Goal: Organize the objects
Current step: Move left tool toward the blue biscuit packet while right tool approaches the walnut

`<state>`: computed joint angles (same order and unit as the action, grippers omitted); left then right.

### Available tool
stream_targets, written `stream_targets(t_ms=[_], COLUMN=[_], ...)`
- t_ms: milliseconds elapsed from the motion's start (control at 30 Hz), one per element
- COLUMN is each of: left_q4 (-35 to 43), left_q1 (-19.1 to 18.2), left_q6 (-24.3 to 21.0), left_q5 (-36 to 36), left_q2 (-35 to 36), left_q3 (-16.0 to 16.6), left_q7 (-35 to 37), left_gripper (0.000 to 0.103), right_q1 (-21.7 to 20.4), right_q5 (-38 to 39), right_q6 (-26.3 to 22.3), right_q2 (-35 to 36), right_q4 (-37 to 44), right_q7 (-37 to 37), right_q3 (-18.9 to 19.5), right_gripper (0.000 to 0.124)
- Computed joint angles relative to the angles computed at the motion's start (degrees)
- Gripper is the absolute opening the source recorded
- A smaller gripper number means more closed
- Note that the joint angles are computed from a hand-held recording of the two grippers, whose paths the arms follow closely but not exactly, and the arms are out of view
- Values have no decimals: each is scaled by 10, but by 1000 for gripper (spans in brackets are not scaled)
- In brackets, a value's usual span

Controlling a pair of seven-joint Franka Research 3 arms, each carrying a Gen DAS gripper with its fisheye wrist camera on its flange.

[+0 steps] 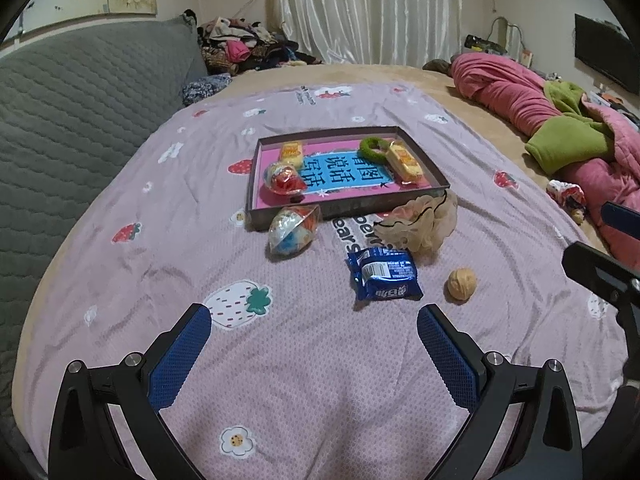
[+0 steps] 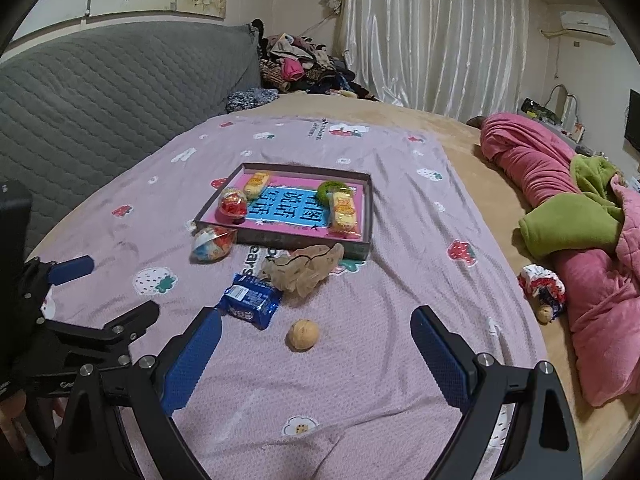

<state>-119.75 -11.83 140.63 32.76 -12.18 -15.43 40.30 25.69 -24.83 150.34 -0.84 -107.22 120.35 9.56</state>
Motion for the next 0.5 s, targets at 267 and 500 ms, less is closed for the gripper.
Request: stream_targets(t_ms=[267,500], left_q4=[0,11], left_q1=[-3,-5], left_q6=[11,17], left_q5=[-9,-10], left_q2=[17,42], left_q3=[4,6], left_q7=[6,6], left_gripper=[103,103], right_q1=[1,2], right_q5=[-3,-4], right_q6=[-5,-2], right_q2=[4,13], right_q4=[-5,-12], right_q7=[0,-9], right_q3=[-1,-4], right_gripper=[96,96])
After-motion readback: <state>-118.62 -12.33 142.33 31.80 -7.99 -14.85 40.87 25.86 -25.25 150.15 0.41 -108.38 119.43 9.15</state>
